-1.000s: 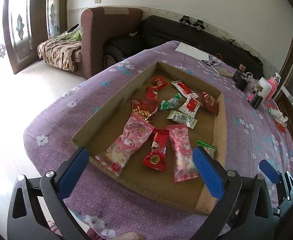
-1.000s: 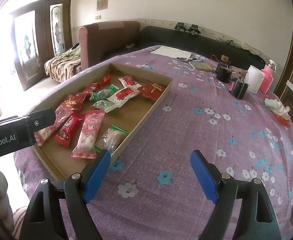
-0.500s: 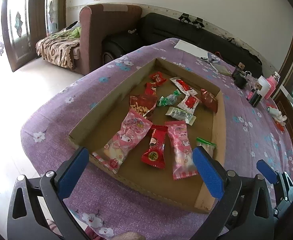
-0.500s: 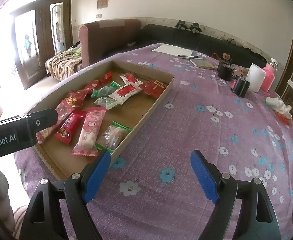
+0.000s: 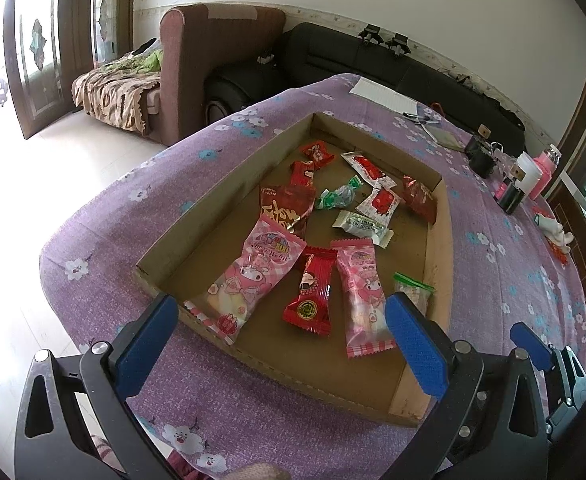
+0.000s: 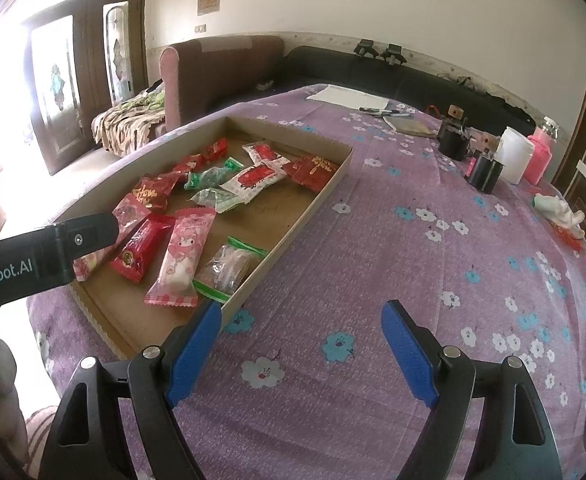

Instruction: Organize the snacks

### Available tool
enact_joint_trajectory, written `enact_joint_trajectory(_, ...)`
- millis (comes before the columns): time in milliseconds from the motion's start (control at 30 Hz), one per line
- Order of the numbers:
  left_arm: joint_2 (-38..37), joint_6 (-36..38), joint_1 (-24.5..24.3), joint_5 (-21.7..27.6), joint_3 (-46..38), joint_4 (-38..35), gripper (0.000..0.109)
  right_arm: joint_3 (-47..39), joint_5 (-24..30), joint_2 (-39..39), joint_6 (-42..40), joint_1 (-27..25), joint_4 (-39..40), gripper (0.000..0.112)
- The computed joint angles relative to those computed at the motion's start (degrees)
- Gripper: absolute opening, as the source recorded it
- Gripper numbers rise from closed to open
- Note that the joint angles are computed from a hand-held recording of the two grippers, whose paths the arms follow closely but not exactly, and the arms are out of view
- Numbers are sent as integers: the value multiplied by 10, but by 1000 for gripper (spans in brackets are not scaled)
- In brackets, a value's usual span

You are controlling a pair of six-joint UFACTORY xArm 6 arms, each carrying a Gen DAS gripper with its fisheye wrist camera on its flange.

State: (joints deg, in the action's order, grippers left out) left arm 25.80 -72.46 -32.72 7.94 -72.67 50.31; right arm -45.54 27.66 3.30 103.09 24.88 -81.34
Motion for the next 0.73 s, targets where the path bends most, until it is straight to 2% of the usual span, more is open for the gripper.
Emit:
enact_joint_trajectory(233,1,5,0,-1,2,-7,103,0,-1,0,-2,1,1,84)
enact_joint_trajectory(467,2,43,3,-9,7,-59,103,-1,-4,1,-2,2,-5,84)
enact_joint_trajectory(633,-4,-9,13,-7,1,-1,103,-3,-10,3,-6,2,-10,84)
enact_joint_trajectory(733,-10,-15,18,-4,0,-3,103,-3,-11,1,-5,3,-13,84)
